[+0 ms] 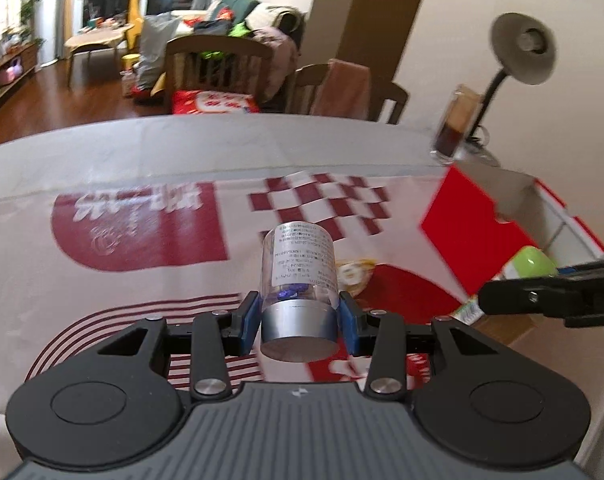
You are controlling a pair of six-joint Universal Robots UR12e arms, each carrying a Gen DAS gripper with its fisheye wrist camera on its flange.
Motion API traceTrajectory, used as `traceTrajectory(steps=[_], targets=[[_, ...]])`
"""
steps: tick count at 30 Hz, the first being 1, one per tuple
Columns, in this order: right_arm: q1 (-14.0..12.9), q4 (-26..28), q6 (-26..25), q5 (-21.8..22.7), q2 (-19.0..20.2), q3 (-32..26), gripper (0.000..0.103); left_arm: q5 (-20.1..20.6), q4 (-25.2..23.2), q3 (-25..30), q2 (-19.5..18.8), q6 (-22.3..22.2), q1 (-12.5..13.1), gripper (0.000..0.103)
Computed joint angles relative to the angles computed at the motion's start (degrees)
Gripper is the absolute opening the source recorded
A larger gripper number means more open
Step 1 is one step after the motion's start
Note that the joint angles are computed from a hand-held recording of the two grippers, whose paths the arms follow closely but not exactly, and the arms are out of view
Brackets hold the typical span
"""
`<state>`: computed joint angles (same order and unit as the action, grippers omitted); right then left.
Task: Organize rigid objects
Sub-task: 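Lift the container and green-lidded jar and carry both toward the box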
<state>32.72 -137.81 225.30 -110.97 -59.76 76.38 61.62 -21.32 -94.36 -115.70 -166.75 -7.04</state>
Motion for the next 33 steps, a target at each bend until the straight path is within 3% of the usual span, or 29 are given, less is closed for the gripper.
traceTrajectory(steps=[15,23,33], targets=[[-3.29,-6.37,-3.91,-2.13,-7.28,8.79,0.045,-3.21,-0.92,1.21,2.25,1.78,-4.36,0.04],[-6.32,-9.74,-4.73,-3.58,-11.16,14.09,0.045,-2.02,-0.99,3.27,1.47,0.88,-7.6,0.04],[-10.19,-10.35,-5.27,-2.98,-14.61,19.6,0.045,0.47,-2.7,6.33,-0.43,1.77,-11.9,0.04]])
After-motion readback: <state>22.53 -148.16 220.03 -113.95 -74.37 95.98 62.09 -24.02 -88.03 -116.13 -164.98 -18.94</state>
